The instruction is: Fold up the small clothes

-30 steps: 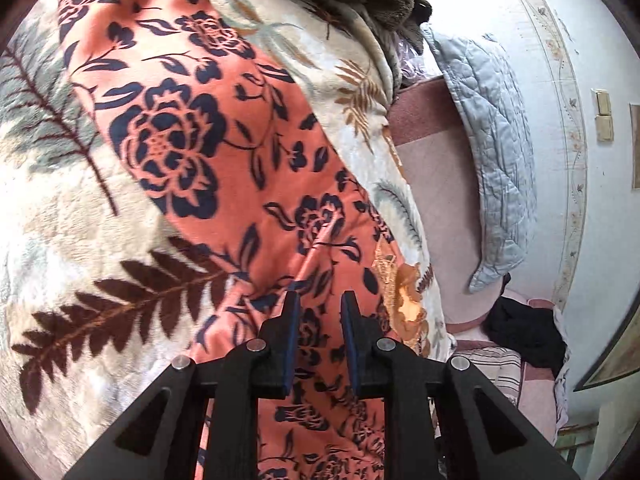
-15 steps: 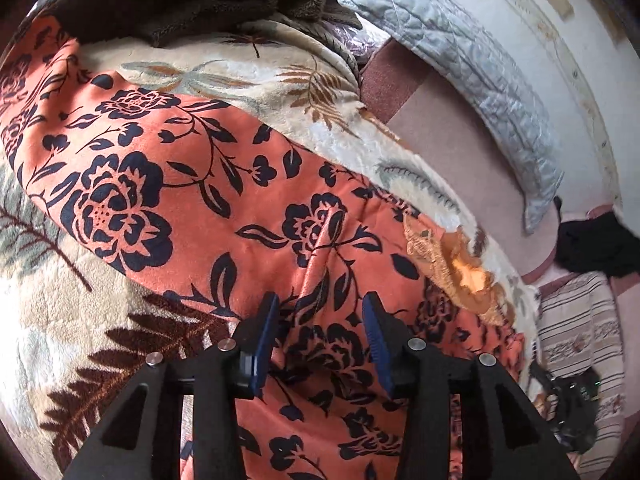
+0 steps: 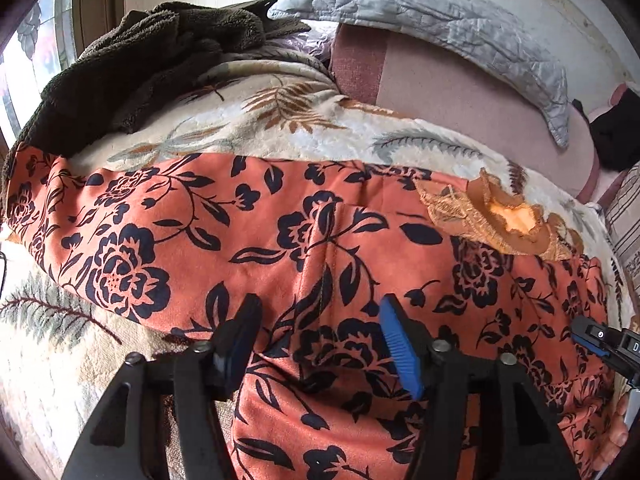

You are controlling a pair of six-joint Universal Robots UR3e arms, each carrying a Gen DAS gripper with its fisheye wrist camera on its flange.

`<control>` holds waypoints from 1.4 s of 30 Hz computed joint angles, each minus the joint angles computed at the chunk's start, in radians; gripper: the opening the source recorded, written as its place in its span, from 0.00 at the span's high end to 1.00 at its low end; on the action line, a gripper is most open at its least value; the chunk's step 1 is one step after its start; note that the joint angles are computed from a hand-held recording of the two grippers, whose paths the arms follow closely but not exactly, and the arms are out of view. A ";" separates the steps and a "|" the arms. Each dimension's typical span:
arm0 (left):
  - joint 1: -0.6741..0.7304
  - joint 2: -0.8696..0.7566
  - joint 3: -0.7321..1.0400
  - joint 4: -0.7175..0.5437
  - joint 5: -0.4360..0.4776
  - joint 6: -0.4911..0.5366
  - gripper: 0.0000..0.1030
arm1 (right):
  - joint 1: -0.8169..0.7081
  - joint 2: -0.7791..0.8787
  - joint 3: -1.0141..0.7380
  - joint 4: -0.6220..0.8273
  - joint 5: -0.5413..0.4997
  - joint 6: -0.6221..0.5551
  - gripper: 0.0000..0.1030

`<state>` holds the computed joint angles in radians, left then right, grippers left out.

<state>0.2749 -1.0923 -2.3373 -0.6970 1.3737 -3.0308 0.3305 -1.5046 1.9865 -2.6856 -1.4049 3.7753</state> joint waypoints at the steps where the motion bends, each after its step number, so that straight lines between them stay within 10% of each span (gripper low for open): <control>1: -0.022 -0.038 0.010 0.008 0.032 -0.006 0.37 | 0.018 0.028 -0.030 0.029 -0.014 -0.007 0.60; 4: -0.054 -0.098 0.031 0.017 0.087 -0.009 0.37 | 0.059 0.081 -0.078 0.077 -0.078 -0.038 0.60; 9: 0.126 0.040 0.036 -0.153 -0.069 0.043 0.37 | 0.024 0.056 -0.025 0.034 -0.030 -0.034 0.59; 16: 0.727 0.249 0.050 -0.461 -0.301 0.225 0.25 | 0.041 0.085 -0.055 0.024 -0.024 -0.027 0.46; 22: 1.070 0.024 0.111 -0.519 -0.418 0.275 0.25 | 0.066 0.108 -0.102 0.061 -0.059 -0.022 0.40; 29: 1.144 -0.225 0.212 -0.452 -0.528 0.275 0.27 | 0.067 0.116 -0.112 0.062 -0.059 -0.007 0.37; 32: 1.137 -0.325 0.238 -0.356 -0.571 0.210 0.44 | 0.069 0.123 -0.117 0.060 -0.060 -0.002 0.37; 35: 1.080 -0.414 0.269 -0.261 -0.533 0.146 0.91 | 0.064 0.121 -0.114 0.058 -0.056 0.005 0.37; 42: 0.998 -0.167 0.206 -0.236 -0.600 0.190 0.94 | 0.042 0.113 -0.105 0.053 -0.024 0.030 0.37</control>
<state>1.2724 -1.2598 -2.1314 -0.9330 0.7736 -2.8412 0.3725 -1.3919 1.8816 -2.6328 -1.4294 3.8051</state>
